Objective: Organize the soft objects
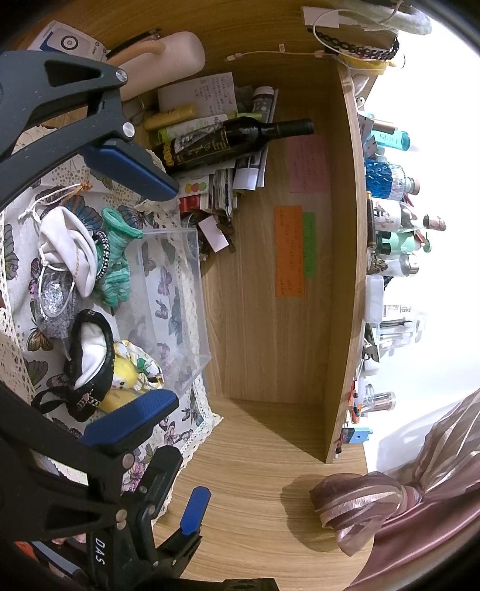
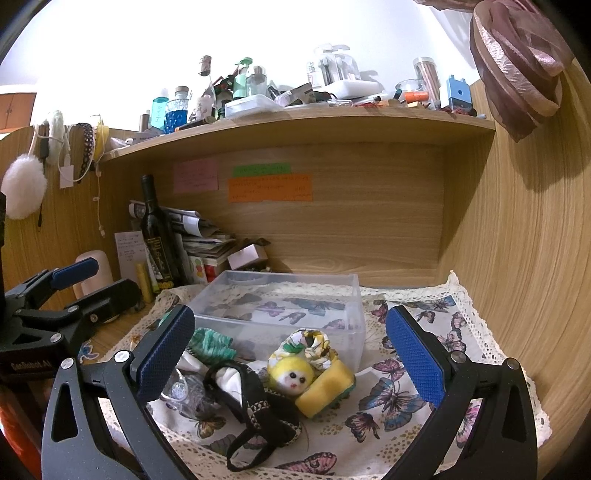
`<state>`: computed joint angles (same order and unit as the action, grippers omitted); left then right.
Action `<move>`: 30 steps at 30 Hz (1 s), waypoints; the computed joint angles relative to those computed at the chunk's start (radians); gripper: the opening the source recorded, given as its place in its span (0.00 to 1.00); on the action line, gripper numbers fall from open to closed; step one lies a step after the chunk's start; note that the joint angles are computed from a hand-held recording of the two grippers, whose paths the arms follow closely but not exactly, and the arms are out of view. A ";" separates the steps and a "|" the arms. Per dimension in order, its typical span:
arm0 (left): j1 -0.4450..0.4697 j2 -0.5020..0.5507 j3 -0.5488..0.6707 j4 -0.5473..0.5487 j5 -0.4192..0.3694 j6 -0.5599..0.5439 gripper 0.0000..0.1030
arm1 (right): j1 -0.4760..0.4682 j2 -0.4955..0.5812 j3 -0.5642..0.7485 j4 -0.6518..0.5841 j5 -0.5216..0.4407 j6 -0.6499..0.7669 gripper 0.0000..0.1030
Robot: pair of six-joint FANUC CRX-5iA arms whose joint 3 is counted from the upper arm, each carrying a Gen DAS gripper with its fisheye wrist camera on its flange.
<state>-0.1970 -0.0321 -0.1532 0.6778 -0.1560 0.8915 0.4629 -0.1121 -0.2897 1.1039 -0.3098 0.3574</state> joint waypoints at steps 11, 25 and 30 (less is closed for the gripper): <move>-0.054 0.004 -0.070 0.317 0.071 -0.318 1.00 | -0.003 0.009 0.004 -0.024 0.003 0.018 1.00; 0.124 0.043 0.035 -0.238 -0.219 0.241 1.00 | 0.009 0.035 0.034 -0.304 -0.148 0.251 1.00; 0.138 0.075 0.069 -0.281 -0.285 0.305 1.00 | -0.003 0.060 0.070 -0.428 -0.213 0.322 0.99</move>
